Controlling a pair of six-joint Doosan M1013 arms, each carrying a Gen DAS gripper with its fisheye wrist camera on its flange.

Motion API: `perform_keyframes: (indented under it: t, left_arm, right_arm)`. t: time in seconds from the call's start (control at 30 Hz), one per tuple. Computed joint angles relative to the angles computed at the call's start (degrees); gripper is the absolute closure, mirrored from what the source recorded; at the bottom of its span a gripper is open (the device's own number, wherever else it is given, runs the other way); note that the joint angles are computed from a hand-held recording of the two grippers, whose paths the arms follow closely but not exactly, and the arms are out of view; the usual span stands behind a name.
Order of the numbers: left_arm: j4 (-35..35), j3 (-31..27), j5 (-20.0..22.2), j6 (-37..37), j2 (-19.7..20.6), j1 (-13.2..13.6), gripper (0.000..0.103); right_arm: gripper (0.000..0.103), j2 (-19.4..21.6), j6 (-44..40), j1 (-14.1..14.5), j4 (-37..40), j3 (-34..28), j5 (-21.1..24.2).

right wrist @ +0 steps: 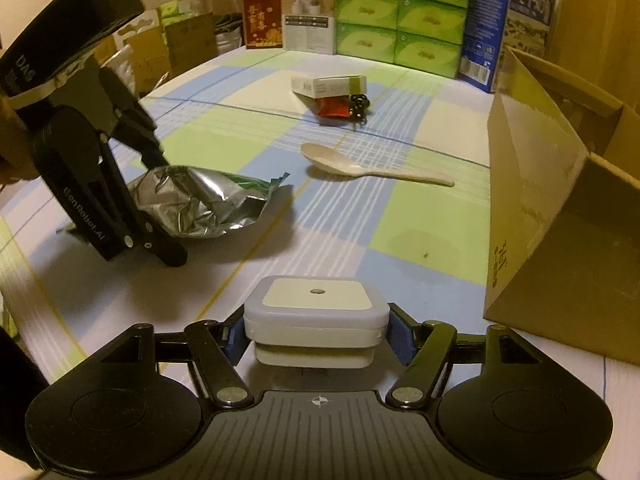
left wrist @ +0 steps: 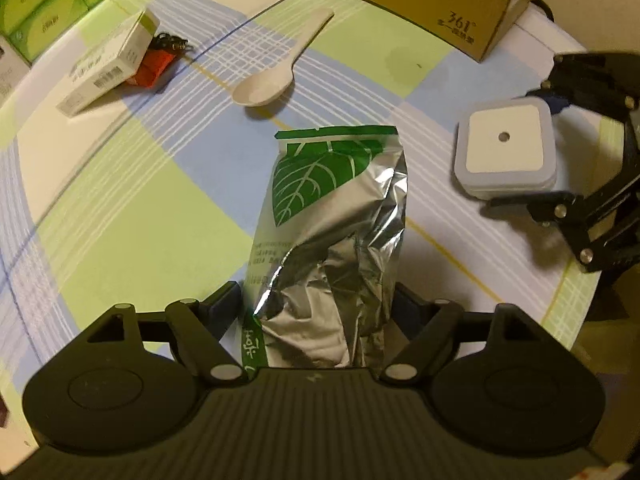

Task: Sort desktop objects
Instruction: 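Carry the foil bag and night-light box to the cardboard box and release them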

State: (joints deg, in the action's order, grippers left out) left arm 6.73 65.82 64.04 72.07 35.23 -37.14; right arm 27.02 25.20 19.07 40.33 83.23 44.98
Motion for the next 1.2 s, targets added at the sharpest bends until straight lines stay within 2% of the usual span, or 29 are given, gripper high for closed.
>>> perform_keyframes:
  t: [0.1, 0.17, 0.27, 0.3, 0.47, 0.73, 1.2]
  left_arm:
    - [-0.84, 0.1, -0.13, -0.49, -0.12, 0.15, 0.039]
    - [-0.34, 0.13, -0.16, -0.94, -0.3, -0.06, 0.051]
    - [0.7, 0.69, -0.75, -2.44, -0.71, -0.38, 0.054]
    - [1.2, 1.01, -1.06, -3.04, -0.9, -0.54, 0.055]
    - [1.51, 1.78, -1.94, -5.8, -1.39, -0.74, 0.056]
    - [-0.29, 3.3, -3.91, -10.62, -2.86, -0.59, 0.057]
    - [3.5, 0.8, -2.03, -16.18, -4.08, -3.05, 0.057]
  right_arm:
    - [0.035, 0.03, 0.17, 0.31, -0.17, -0.11, -0.2]
    - [0.035, 0.1, 1.05, 0.63, -0.96, -0.22, -0.55]
    - [0.038, 0.21, 2.59, 0.97, -2.25, -0.39, -0.77]
    - [0.041, 0.12, 2.84, 1.09, -2.72, -0.26, -1.3]
    - [0.041, -0.42, 4.25, 1.05, -2.96, 0.34, -2.75]
    - [0.041, -1.8, 4.18, 0.26, -0.71, 0.9, -2.64]
    - [0.041, -5.61, -0.51, -1.66, 5.79, 2.56, -3.77]
